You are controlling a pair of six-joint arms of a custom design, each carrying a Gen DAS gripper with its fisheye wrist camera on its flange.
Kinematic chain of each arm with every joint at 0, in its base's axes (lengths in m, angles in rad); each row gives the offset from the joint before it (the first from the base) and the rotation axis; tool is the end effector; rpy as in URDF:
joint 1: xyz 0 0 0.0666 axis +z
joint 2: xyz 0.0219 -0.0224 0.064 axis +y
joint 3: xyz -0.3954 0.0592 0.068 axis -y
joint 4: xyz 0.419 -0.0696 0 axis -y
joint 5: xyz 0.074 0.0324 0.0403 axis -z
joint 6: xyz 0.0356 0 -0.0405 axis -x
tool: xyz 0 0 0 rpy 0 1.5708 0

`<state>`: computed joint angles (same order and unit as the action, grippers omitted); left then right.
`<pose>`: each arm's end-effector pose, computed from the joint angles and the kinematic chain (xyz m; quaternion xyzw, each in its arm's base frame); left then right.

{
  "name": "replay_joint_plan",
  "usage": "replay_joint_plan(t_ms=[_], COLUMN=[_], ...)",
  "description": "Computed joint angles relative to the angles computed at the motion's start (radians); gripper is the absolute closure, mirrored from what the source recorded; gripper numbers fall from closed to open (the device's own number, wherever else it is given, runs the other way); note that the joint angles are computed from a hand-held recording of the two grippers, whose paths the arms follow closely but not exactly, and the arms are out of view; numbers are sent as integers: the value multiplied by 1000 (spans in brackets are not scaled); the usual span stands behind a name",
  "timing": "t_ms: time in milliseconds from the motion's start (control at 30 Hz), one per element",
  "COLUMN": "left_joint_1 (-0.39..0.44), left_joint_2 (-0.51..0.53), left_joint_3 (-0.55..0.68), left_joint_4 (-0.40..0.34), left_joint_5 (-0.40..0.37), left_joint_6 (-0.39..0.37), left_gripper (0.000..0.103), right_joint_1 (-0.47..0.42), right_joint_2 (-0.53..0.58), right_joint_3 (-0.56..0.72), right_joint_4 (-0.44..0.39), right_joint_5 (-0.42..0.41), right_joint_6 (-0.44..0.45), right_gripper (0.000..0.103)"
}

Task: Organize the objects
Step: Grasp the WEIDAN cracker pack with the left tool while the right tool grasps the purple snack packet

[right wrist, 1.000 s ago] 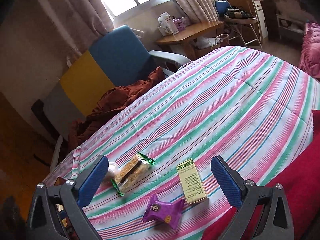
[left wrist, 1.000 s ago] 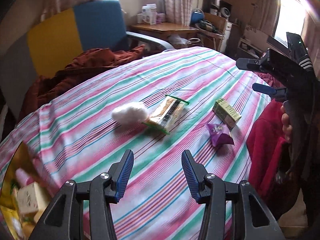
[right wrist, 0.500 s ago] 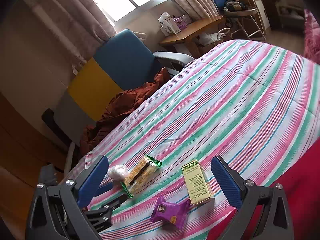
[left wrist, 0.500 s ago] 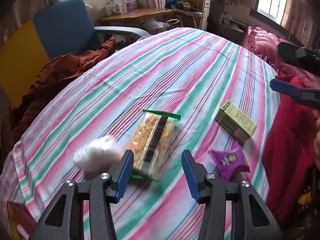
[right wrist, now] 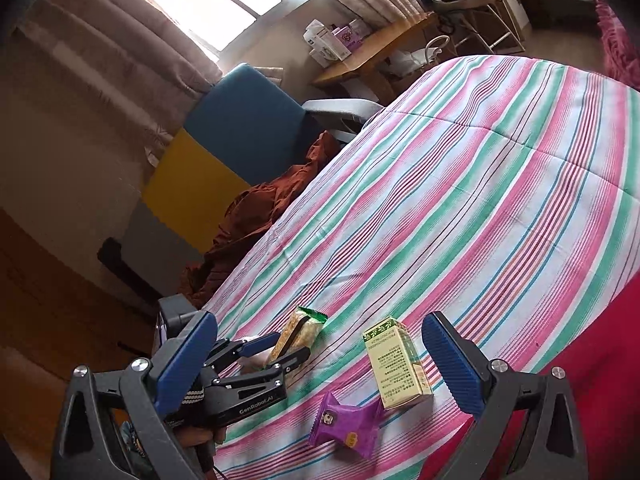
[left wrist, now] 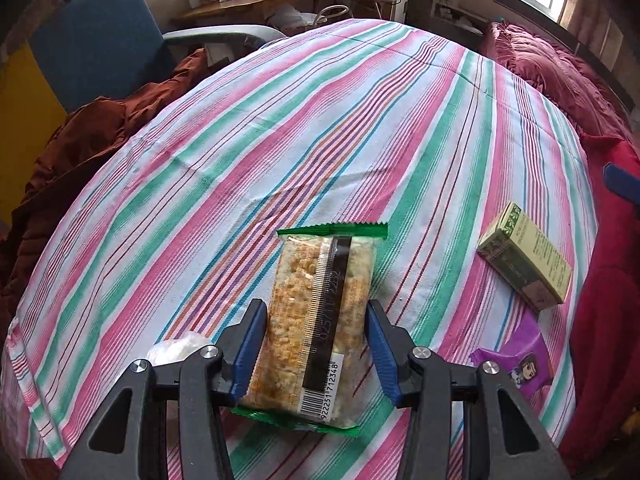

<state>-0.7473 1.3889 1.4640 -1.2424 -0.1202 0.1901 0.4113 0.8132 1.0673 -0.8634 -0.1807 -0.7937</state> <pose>0.3531 -0.3219 0.4626 0.2574 0.9436 -0.0379 0.2050 0.2675 0.1232 0.5074 0.1268 0.8749 0.3269 0.3341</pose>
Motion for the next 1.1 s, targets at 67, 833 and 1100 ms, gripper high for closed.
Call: replay_joint_plan(t_ms=[67,833,1100], left_joint_1=[0,-286,-275], left_joint_2=[4,-416,-443], left_joint_3=[-2,-338,-367], left_joint_4=[3,-70,-36], left_joint_5=[13,-224,-218], left_joint_6=[1,591,596], left_gripper=[53,60,59], right_joint_1=[-4,58,244], right_joint_2=[-2,152,311], right_joint_3=[-2,123,270], right_joint_4=[-2,-219,-571], right_joint_5=[-4,-198,65], right_joint_6=[0,310,831], right_gripper=[0,0,25])
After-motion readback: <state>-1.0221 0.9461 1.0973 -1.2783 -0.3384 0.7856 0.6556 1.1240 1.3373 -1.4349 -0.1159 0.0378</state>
